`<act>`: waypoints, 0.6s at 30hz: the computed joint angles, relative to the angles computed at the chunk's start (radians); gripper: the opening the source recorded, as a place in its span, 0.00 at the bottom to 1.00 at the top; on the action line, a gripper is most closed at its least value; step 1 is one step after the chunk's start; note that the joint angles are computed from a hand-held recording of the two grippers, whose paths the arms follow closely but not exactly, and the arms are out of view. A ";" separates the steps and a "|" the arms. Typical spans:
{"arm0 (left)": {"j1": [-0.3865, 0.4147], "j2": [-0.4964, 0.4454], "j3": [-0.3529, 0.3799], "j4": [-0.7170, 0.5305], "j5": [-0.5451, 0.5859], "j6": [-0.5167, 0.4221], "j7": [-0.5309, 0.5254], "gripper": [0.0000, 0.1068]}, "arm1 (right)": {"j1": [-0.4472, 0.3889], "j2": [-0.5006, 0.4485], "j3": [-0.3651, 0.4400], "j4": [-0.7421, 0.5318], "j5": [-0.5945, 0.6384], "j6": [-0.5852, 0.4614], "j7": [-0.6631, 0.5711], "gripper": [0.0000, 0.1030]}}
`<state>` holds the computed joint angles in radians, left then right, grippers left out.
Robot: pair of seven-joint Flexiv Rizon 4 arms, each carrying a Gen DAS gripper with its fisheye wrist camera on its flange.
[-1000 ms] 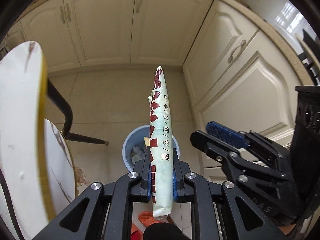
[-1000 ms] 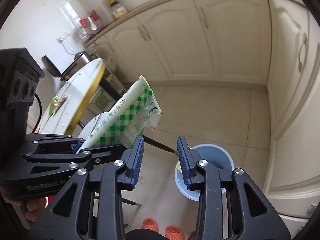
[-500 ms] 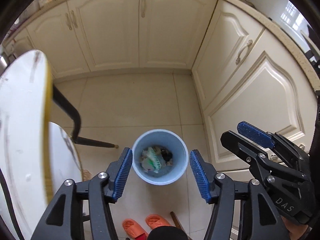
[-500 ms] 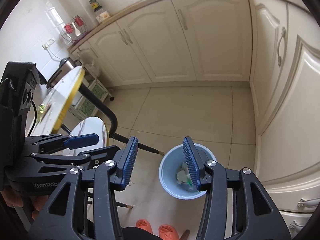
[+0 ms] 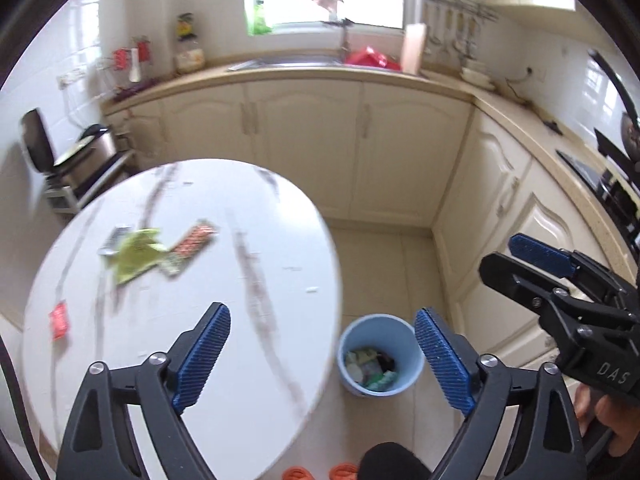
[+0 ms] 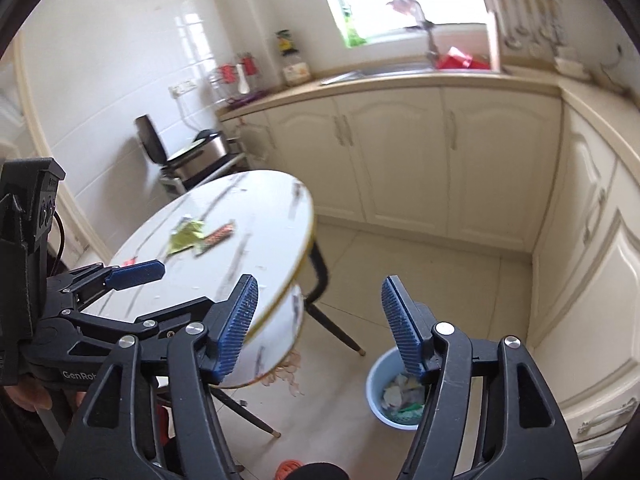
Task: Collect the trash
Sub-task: 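Bring both tools back over the remaining small wrappers on the table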
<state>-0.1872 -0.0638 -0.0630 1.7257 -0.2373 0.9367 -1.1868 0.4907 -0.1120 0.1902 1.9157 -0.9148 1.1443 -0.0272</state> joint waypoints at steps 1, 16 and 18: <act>0.010 0.015 0.014 0.016 -0.004 0.017 0.003 0.88 | 0.009 -0.016 0.005 -0.028 0.009 -0.007 -0.022 0.63; 0.242 -0.020 0.131 -0.058 0.139 -0.086 -0.140 0.91 | 0.190 -0.431 -0.012 -0.571 0.358 -0.172 -0.487 0.69; 0.256 -0.085 0.135 -0.125 0.182 -0.119 -0.196 0.91 | 0.197 -0.481 -0.013 -0.642 0.410 -0.211 -0.551 0.69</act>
